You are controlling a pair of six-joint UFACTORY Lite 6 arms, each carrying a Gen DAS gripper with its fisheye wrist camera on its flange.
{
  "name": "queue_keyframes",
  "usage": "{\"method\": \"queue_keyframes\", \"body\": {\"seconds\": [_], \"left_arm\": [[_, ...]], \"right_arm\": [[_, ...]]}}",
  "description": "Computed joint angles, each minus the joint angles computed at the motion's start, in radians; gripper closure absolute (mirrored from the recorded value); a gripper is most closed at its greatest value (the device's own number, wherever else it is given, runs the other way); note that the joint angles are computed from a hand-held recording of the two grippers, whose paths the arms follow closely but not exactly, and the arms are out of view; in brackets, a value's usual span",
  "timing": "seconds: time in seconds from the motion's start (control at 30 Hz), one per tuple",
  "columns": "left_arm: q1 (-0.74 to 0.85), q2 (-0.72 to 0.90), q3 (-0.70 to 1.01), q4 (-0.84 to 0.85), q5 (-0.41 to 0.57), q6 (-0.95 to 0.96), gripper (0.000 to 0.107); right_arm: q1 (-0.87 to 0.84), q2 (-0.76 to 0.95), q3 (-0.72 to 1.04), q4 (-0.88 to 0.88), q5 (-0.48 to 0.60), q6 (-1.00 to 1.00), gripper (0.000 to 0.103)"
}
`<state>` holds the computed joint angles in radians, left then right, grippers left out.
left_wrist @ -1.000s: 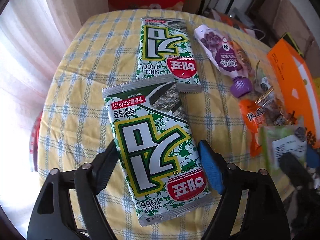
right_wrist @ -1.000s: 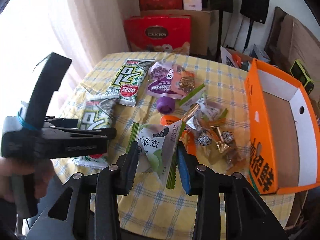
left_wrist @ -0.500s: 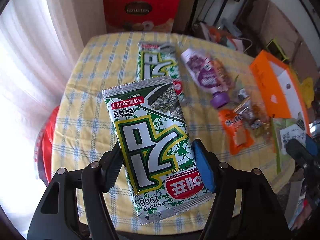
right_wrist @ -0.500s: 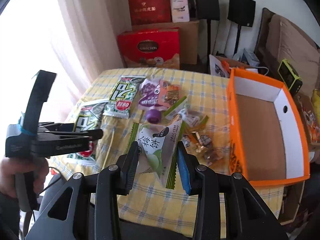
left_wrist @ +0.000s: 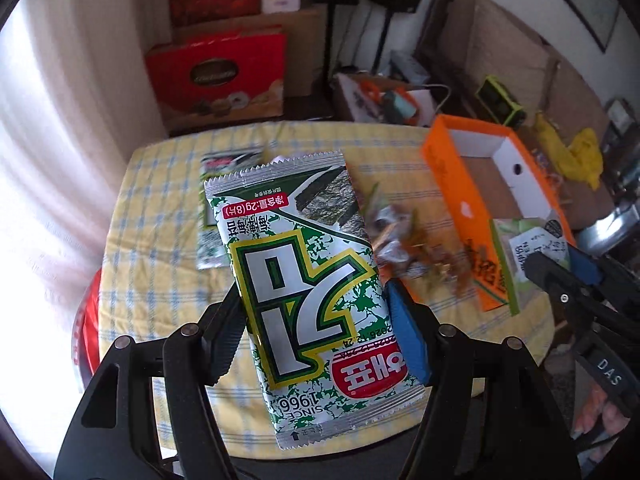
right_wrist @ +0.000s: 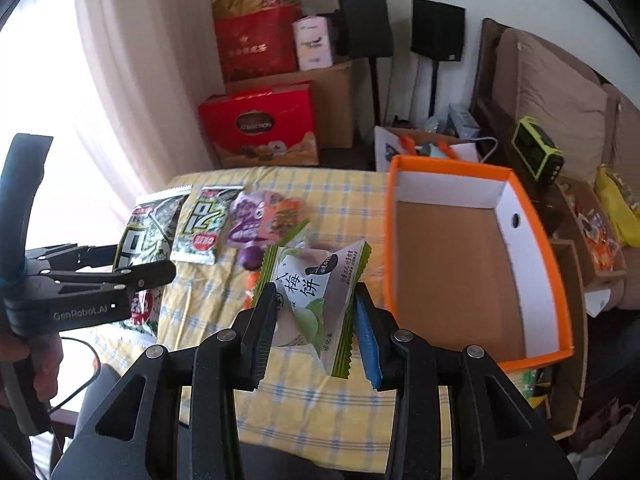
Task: Organize objects
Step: 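Carry the mochi pack in the right tool and seaweed pack in the left over the orange box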
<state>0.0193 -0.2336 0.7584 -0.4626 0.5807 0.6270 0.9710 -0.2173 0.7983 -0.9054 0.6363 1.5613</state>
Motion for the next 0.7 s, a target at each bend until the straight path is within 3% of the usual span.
{"method": "queue_keyframes", "body": {"seconds": [0.4,0.7], "left_arm": [[-0.330,0.017,0.084,0.178,-0.022,-0.362,0.043],[-0.510,0.143,0.188,0.249,-0.061,-0.540,0.043]], "right_arm": [[-0.102,-0.267,-0.124,0.093,0.094,-0.148,0.066],[-0.282,-0.420,-0.216,0.196,0.064,-0.330,0.066]]}}
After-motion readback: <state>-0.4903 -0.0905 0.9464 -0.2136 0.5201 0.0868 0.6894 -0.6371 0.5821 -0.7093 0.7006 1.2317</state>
